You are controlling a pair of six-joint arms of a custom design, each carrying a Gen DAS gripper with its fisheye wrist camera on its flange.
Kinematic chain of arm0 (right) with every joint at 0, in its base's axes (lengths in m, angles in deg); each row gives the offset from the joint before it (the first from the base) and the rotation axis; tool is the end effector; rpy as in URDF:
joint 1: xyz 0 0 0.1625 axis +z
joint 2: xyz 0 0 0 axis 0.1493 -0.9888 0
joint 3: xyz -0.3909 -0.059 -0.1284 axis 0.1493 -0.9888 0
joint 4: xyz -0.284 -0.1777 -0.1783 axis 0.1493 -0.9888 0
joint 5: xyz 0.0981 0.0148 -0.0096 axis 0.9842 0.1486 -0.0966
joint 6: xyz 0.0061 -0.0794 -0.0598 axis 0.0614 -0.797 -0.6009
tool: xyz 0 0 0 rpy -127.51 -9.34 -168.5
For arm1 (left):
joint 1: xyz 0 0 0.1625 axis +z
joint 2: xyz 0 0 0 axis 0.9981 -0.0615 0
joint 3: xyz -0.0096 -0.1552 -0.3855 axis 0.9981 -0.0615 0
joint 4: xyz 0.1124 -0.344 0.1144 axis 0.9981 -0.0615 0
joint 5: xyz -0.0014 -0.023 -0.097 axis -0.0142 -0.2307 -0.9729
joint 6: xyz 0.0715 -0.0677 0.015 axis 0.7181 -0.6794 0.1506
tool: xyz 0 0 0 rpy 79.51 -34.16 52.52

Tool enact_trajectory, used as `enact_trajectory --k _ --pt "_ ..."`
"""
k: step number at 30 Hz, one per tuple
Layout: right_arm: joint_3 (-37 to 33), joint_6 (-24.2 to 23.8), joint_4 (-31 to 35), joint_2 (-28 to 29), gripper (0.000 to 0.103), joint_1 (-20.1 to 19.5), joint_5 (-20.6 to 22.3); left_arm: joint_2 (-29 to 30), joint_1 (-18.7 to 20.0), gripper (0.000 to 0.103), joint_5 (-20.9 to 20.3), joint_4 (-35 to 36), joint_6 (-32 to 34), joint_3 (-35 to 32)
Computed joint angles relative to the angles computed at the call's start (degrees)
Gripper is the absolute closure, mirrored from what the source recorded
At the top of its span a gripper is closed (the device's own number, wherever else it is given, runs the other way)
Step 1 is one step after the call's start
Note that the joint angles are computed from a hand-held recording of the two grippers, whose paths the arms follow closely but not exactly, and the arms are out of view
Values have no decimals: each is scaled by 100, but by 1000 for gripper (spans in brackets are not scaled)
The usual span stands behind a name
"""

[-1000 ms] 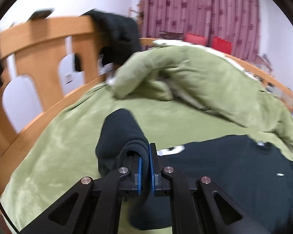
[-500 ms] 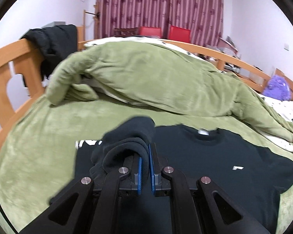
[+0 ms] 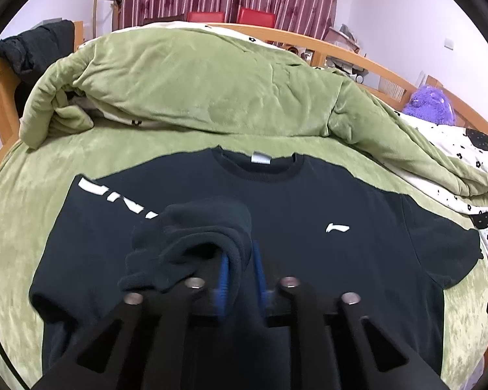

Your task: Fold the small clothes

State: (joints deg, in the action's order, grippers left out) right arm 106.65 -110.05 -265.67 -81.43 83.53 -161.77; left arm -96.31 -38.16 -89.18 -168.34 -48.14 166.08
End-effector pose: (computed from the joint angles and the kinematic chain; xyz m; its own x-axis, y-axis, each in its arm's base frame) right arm 0.0952 -0.5002 0.2997 -0.7573 0.2727 0.5934 -0.3669 0.5740 -0.7321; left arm -0.3234 -0.6629 0.0514 -0.7585 0.2728 -0.5918 0.5740 0.7097 -0.4084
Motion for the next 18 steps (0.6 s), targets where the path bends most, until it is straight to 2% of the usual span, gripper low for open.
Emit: enact_trajectory --k 3,4,6,9,11,14,16,18 --pt "60 -26 -45 -10 7 4 119 -207 -67 52 74 -395 26 397" --pt "73 -19 -30 -1 7 10 157 -299 -94 47 142 -620 100 567" --pt "105 23 25 14 9 15 254 -462 -127 47 281 -954 247 838" --pt "106 44 66 131 19 47 303 -752 -123 47 567 -1179 313 1204" --pt "85 56 70 249 32 82 258 -932 -104 47 736 -1384 349 1468" --pt "10 61 134 468 45 155 137 -1221 -13 46 902 -1693 371 1897" --pt "-62 39 230 620 51 209 113 -1358 54 46 998 -1744 413 2068" --pt "-113 21 307 728 52 229 170 -1472 124 46 1057 -1820 522 2195"
